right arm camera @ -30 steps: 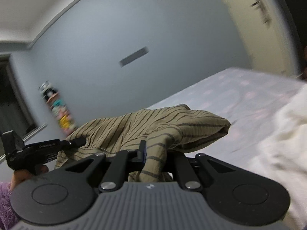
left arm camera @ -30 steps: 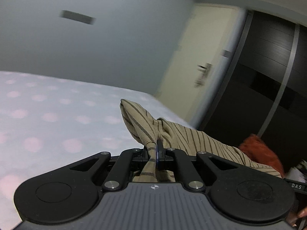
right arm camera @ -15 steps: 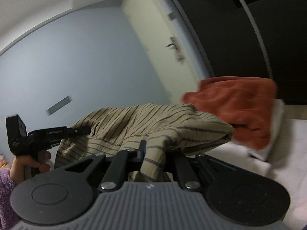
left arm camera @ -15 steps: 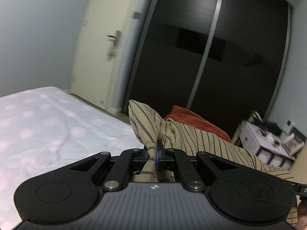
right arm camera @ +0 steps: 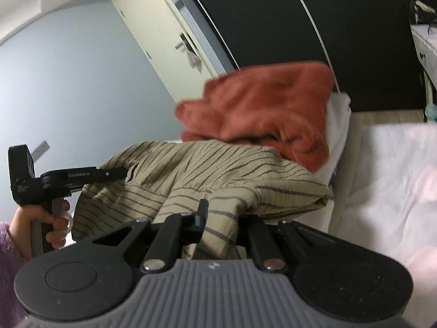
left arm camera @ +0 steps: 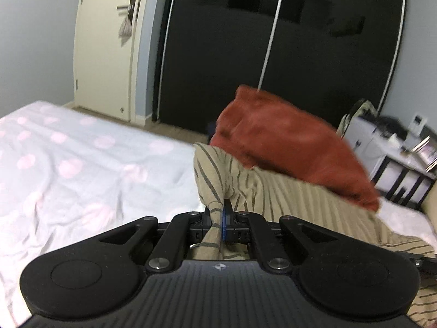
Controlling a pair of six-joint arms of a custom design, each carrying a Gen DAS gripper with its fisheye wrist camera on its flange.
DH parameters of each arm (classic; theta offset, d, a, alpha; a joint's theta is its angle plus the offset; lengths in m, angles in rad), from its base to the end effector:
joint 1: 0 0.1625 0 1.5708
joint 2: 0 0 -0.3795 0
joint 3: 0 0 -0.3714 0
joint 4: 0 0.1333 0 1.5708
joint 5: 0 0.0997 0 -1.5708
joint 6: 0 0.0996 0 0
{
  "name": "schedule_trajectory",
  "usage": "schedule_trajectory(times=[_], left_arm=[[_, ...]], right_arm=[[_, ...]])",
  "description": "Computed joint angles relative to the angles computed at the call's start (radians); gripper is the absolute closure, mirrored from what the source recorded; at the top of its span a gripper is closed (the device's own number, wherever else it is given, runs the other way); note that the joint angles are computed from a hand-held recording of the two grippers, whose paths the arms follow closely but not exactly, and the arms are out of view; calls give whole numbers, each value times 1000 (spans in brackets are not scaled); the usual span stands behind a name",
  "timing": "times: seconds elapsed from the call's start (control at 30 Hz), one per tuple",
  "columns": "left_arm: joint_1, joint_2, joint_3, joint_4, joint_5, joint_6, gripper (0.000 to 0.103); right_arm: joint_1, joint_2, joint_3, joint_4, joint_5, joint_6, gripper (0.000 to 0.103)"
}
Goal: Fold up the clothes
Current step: 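Carry the folded shirt with both grippers onto the rust-red blanket pile, then lower the folded shirt onto the pile and open both grippers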
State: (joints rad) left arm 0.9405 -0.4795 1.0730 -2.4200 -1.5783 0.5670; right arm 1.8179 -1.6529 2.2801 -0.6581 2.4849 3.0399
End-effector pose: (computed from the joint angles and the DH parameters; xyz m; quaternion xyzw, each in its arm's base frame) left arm -0.3445 -0.6971 0.0587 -0.5593 -0.8191 0.1273 0.0078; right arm 0.1343 -0.3100 0.2250 -0.2036 -0.6701 0.6649 0.2596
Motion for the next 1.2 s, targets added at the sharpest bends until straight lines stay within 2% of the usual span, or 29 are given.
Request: schedule_trajectory(times=[0.17,0.27,0.43,0.57,0.67,0.8,0.87,0.9,1.03,1.2], left_arm=[[31,84,-119,80,30,15,100],[38,120,-160,107,45,35,100],[53,181,-243,162,54,29,100],[56,193,-254,172,63,21,100],[56,183,-240,167,66,16,100],[39,156,-201,137,101,28,99],[30,137,-178,118,116,24,95],[26,127,-168,110,127,19,92],[8,79,-113,62,181,5,85],[-22,11,-22,-17,278,8,85]], right_arm=[[-111,13,-7,118,-75,130,93],[-172,32,-18,171,-130,180,93],[-234,48,-21,203,-196,218,93],[-260,53,-31,227,-220,241,93],[-254,57,-43,244,-208,253,92],[-216,58,-59,269,-151,268,87],[-194,48,-55,273,-117,281,81],[-182,44,-53,279,-97,289,74],[-139,28,-43,321,-13,333,73],[-86,10,-39,396,82,411,69]])
